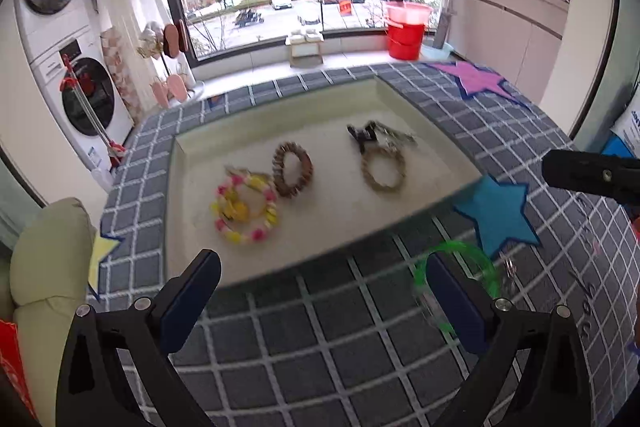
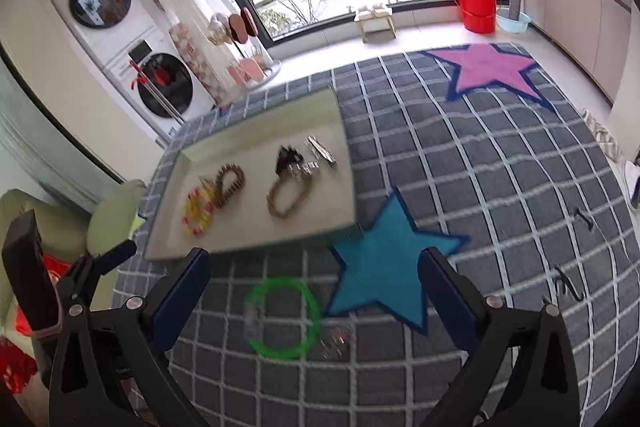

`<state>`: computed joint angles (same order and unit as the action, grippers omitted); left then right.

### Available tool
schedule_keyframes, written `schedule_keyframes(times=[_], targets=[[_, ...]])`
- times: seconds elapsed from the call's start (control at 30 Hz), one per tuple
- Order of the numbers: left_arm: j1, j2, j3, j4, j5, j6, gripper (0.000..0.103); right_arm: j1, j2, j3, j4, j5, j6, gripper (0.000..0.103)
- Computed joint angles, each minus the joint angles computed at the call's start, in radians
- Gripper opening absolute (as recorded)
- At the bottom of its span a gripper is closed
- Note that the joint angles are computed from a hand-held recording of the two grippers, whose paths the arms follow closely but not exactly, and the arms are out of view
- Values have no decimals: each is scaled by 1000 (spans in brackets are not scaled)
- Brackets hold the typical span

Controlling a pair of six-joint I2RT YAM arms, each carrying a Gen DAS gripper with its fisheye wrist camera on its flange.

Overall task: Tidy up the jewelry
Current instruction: 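Withdraw both open grippers from the tray back over the rug, then grasp the green translucent bangle with the left gripper while the right grasps the silver heart charm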

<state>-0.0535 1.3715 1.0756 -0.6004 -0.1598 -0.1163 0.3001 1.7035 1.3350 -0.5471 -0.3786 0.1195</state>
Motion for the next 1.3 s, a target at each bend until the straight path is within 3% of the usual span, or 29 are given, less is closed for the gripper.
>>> schedule_keyframes(times=[0.57, 0.73, 0.8, 0.87, 1.03, 1.1, 1.27, 1.3], targets=[[-53, 126, -15, -7, 59, -70, 103, 2, -110, -294, 52, 104, -210, 103], [-69, 161, 2, -5, 39, -70, 103, 47, -111, -323, 99, 142, -246, 97], [-71, 170, 6, -4, 34, -70, 103, 61, -98, -325, 114, 151, -255, 83], [-77, 180, 10, -1, 21, -67, 103, 74, -79, -319, 122, 165, -254, 75], [-80, 191, 16, -3, 16, -65, 99, 108, -72, -336, 180, 211, -272, 71], [-80, 189, 13, 0, 15, -65, 99, 117, -69, -338, 195, 225, -275, 64], [-88, 183, 16, 0, 44, -54, 78, 128, -60, -335, 227, 247, -265, 39], [-93, 181, 17, -2, 52, -47, 69, 128, -59, -333, 228, 244, -263, 32]])
